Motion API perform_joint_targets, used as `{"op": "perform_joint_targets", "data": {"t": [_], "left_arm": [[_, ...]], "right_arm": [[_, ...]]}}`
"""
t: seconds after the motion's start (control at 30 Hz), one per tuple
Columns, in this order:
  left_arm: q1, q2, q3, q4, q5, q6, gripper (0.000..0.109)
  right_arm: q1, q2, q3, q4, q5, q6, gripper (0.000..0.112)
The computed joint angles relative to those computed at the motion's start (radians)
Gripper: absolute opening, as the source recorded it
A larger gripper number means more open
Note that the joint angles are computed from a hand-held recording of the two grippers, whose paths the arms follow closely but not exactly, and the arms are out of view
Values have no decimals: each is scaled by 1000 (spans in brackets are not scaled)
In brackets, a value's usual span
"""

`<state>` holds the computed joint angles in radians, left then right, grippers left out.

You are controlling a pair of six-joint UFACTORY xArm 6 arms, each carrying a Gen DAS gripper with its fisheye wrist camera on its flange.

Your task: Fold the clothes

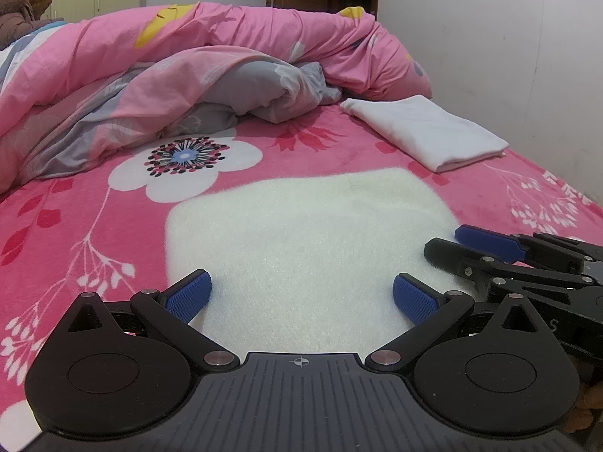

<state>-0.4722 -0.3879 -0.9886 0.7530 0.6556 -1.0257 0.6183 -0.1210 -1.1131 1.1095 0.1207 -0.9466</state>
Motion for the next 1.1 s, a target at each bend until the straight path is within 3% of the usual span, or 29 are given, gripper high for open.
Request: {"op": "perform_joint_targets", "data": {"t": [0.1,0.2,0.47,0.83,1.1], "left_arm": [[-1,3,-4,-2,5,3,103],[1,2,-3,-12,3,11,103],[8,-6,8,-16,-14,11,103],[6,-8,10,-14,-14,6,103],[7,-8,9,-15,-16,9,103]], "right_arm": [[-17,-4,-3,42,12,3,38],[-60,-6,6,0,18,159,39],[-252,14,-30,465,258,140,38],[-362,-15,19,555,398,108,39],[-459,-63,69,536,699,14,40]]}}
